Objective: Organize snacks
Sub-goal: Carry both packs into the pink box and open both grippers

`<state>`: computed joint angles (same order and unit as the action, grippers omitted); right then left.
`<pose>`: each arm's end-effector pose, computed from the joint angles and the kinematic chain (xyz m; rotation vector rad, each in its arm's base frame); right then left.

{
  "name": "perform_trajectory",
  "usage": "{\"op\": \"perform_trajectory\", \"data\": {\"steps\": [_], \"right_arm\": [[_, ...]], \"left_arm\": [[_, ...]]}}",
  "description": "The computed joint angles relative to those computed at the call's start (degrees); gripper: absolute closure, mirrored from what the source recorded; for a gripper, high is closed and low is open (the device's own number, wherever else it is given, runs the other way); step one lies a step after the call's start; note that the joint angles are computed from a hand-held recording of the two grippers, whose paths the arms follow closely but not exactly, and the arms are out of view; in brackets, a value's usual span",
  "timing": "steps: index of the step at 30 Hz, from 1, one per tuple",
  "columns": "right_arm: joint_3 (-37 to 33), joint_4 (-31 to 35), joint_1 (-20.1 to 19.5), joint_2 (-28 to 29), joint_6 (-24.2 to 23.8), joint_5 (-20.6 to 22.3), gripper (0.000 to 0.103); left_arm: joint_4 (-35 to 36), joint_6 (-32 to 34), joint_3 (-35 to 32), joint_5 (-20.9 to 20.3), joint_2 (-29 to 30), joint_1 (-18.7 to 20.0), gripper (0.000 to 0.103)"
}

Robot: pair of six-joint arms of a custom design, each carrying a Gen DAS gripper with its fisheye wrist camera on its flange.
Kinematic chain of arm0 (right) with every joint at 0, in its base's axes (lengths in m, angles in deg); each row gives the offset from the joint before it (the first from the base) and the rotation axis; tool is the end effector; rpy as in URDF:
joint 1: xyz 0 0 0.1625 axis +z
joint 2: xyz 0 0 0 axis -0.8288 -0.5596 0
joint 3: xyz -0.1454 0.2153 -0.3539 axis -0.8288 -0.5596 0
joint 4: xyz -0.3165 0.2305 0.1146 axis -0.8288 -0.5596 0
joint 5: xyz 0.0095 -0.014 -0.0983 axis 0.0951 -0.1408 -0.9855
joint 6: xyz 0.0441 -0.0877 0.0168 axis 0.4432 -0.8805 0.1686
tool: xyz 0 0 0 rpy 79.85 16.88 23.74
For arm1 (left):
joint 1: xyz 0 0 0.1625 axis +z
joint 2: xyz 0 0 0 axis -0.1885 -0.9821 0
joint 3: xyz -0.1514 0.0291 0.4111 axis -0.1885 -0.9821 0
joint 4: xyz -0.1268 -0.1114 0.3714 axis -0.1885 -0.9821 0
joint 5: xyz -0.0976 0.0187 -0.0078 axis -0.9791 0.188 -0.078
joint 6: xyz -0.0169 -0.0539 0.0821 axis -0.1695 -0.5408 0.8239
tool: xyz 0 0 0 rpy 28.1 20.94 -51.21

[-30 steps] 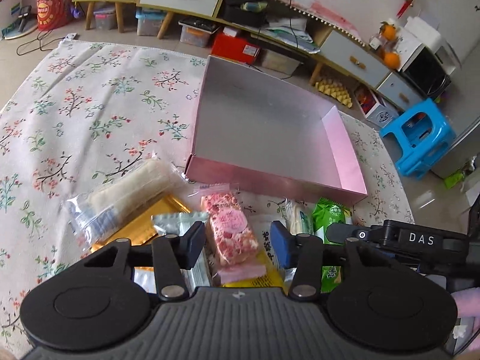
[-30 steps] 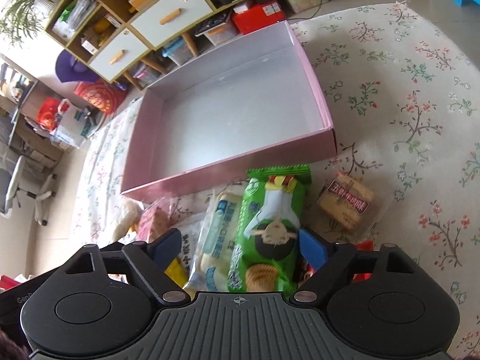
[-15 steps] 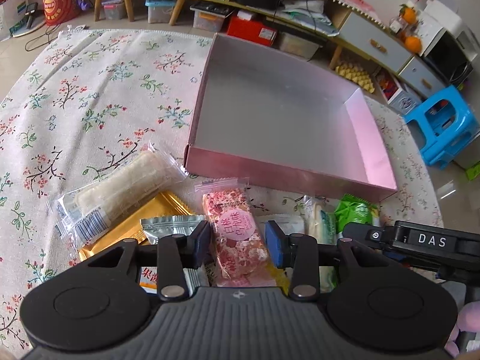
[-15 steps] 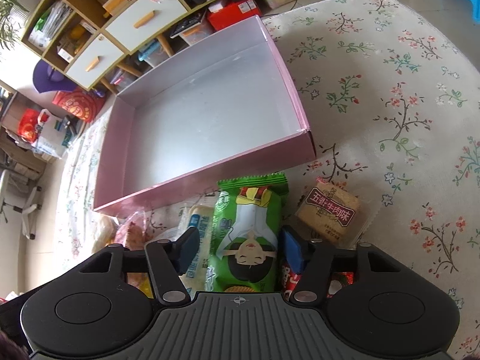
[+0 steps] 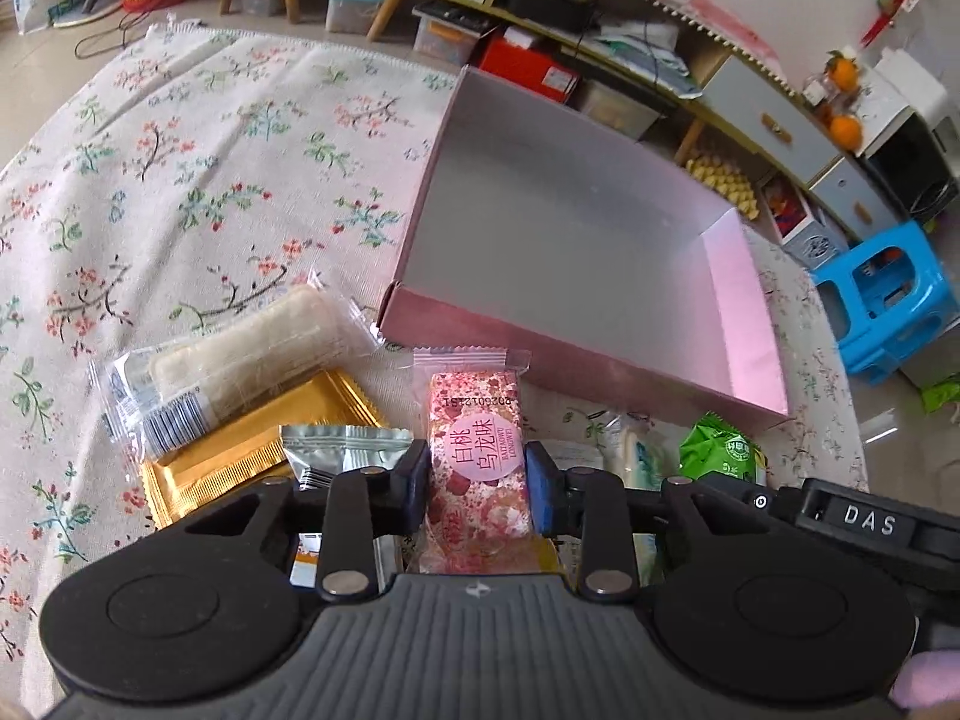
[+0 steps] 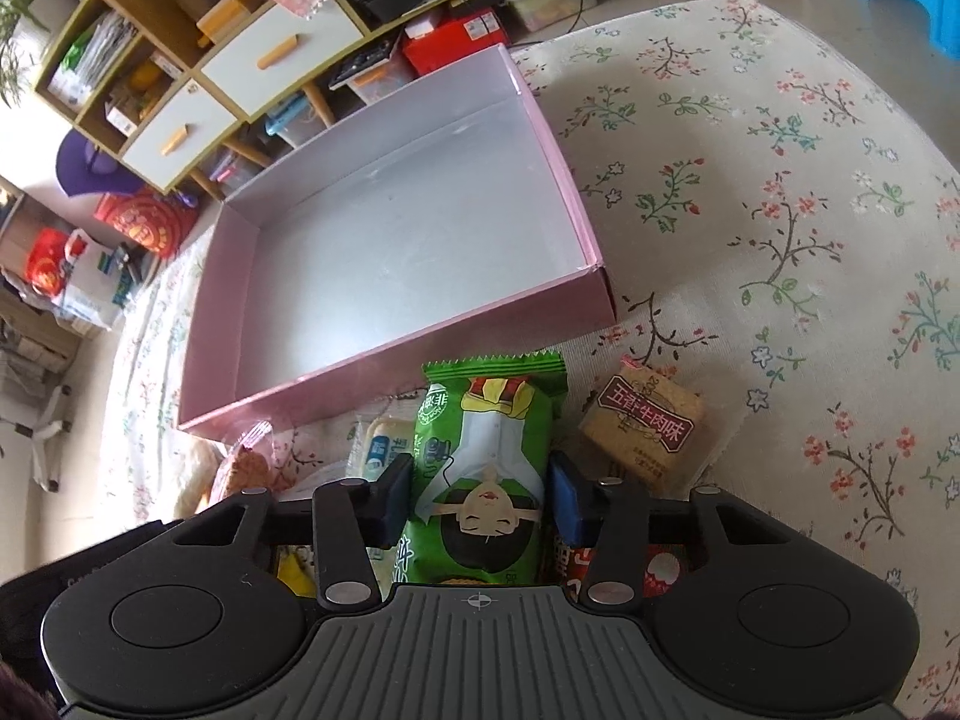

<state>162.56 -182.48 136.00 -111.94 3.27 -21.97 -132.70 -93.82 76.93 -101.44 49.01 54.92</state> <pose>-0.0130 -0.6973 0.2952 0.0203 -2.6951 0.6799 -0.4007 -0.6700 -0.0534 -0.1288 2.5358 -0.8065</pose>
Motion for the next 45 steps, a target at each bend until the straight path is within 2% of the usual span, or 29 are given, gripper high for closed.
{"op": "perform_trajectory", "data": {"steps": [5, 12, 16, 20, 25, 30, 33, 36, 39, 45], "right_arm": [[0.4, 0.6, -0.3, -1.5, 1.1, 2.9, 0.057], [0.5, -0.2, -0.2, -2.7, 1.6, 6.2, 0.057], [-0.5, -0.1, 0.2, -2.5, 3.2, 7.1, 0.057], [-2.9, -0.4, 1.4, -1.4, 2.6, 8.1, 0.057], [-8.6, -1.1, 2.4, 2.2, 2.5, 8.5, 0.057], [-11.5, -3.8, 0.9, 5.4, 0.0, 12.8, 0.057], [-13.6, -4.7, 0.7, 7.6, -2.4, 11.7, 0.057], [-15.3, -6.0, 0.4, 9.1, -4.5, 12.7, 0.057], [-16.3, -5.4, 0.1, 10.0, -4.4, 13.4, 0.057], [-17.1, -4.3, 0.1, 11.6, -5.6, 10.1, 0.057]], "left_arm": [[-4.0, 1.9, 3.0, 1.4, -1.4, -0.8, 0.073], [-8.4, 3.6, 3.2, 2.1, -1.6, -1.2, 0.073], [-7.5, 6.9, -0.1, 3.0, 0.0, -0.8, 0.073], [-8.5, 11.3, -3.7, 3.5, 1.8, 0.1, 0.073], [-10.9, 17.8, -8.8, 4.1, 4.9, 1.1, 0.073], [-15.6, 25.2, -11.7, 4.9, 8.3, 2.2, 0.073], [-18.1, 28.2, -13.0, 5.9, 10.2, 2.8, 0.073], [-16.2, 27.5, -14.7, 6.7, 11.2, 3.1, 0.073], [-15.7, 29.5, -15.8, 8.2, 12.0, 2.9, 0.073], [-10.7, 28.5, -16.2, 10.0, 12.1, 3.0, 0.073]]}}
